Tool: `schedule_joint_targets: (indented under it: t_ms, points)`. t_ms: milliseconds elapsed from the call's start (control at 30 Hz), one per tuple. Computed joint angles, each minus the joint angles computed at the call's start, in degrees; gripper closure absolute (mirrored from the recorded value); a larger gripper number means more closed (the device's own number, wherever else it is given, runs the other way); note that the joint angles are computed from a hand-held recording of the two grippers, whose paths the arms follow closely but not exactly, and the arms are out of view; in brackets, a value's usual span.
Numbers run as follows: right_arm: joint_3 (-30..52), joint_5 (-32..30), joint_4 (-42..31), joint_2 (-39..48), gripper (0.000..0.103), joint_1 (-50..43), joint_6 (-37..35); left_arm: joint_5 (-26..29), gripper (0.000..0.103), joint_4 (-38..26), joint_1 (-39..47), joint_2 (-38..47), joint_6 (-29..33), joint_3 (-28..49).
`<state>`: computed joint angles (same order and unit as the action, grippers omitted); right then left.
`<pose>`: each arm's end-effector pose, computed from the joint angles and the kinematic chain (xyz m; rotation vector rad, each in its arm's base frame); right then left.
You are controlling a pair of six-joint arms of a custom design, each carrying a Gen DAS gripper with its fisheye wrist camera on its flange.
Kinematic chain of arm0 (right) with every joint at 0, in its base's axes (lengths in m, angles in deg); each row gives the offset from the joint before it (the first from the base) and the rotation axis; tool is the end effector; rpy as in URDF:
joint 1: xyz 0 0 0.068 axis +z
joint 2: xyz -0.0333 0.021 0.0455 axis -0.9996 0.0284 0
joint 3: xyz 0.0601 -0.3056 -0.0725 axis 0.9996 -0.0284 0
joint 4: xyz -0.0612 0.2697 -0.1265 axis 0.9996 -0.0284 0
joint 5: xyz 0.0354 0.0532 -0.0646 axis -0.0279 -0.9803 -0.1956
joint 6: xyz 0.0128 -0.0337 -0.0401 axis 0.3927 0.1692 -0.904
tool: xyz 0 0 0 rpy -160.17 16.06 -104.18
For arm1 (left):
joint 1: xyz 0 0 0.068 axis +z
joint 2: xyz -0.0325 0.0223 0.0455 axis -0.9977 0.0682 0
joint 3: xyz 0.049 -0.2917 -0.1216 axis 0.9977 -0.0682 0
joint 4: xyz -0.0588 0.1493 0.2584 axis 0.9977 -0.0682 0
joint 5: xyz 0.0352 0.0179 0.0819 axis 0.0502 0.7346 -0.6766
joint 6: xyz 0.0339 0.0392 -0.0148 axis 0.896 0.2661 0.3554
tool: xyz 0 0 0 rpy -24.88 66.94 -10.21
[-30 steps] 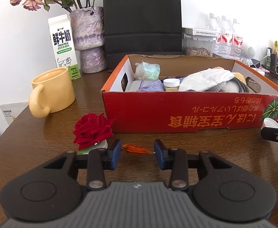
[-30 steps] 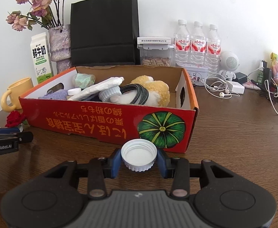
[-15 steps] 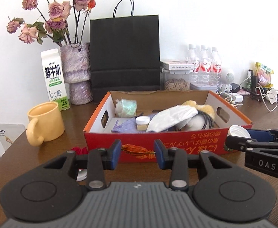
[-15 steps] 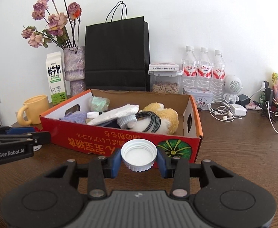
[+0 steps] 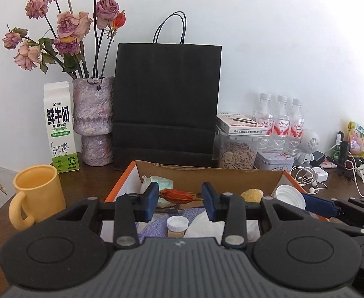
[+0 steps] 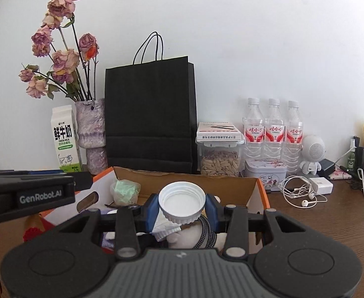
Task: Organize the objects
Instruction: 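Carry the orange petal with the left gripper while the right carries the cap into the box, then open both grippers inside the box to release the petal and cap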
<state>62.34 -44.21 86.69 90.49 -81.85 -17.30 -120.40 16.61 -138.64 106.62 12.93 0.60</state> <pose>0.2242 0.0388 0.1430 -0.4270 1.8683 0.3858 0.1841 -0.1899 0.1516 -0.2795 1.9013 0.1229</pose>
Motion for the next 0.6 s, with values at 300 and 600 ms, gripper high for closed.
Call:
schedule_joint_targets:
  t_ms: [300, 600]
  points:
    - [7.0, 1.7, 3.7, 11.8, 0.064, 1.6, -0.5, 7.8, 0.064, 10.2, 9.3, 5.4, 9.0, 1.2]
    - [8.6, 2.7, 1.6, 13.9, 0.017, 0.6, -1.9, 10.8, 0.0, 8.0, 11.7, 7.3, 8.0, 2.3]
